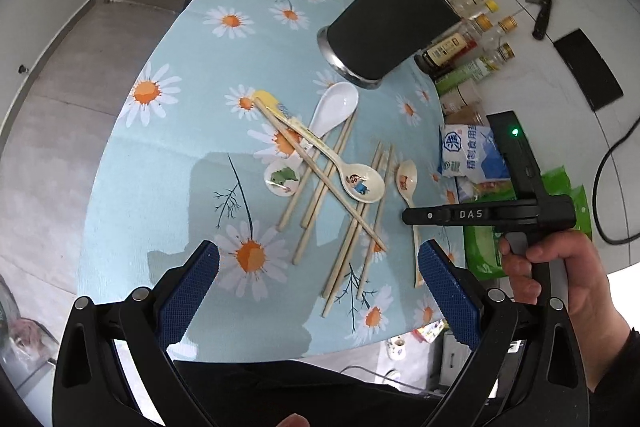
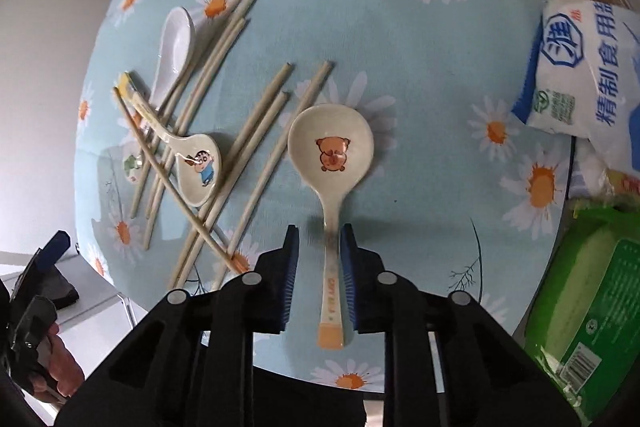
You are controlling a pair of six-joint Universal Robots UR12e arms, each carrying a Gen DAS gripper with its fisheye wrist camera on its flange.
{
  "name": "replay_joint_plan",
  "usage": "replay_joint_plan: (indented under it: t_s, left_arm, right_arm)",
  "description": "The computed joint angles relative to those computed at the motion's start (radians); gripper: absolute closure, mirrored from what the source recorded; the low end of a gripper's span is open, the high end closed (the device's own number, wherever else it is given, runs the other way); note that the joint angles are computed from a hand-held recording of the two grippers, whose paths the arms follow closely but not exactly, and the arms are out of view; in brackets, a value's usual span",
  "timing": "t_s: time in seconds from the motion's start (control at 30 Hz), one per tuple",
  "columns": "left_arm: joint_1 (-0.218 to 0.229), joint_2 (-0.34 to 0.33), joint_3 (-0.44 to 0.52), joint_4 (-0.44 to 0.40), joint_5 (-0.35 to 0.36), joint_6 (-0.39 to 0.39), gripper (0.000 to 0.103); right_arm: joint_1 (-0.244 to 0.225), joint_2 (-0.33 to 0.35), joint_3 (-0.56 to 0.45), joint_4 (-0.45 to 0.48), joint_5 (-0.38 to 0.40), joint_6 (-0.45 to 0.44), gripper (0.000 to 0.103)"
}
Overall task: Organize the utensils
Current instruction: 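Lower the right tool and grasp the bear-face spoon handle while the left tool approaches a chopstick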
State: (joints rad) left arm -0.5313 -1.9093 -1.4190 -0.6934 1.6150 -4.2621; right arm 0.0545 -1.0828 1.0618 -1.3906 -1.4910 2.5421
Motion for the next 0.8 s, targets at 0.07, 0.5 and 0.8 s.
replay_joint_plan:
  t_s: [0.07, 0.5, 0.8]
  left_arm:
    - [0.005, 0.002, -0.007, 0.009, -0.007, 0.005, 0.007]
    - [0.043, 0.000, -0.013, 0.011, -0.071, 0.073, 0.007]
    - [0.088, -0.020, -0.020, 0.069, -0.206, 0.080, 0.012]
  right_arm:
    - [0.008, 0.004, -0.002, -0.007, -0.026, 0.003, 0.083]
    - [0.029, -0.015, 0.035, -0.059, -0.027, 0.035, 0.095]
    - [0.001, -0.064, 0.068, -0.117, 0.054, 0.070, 0.095]
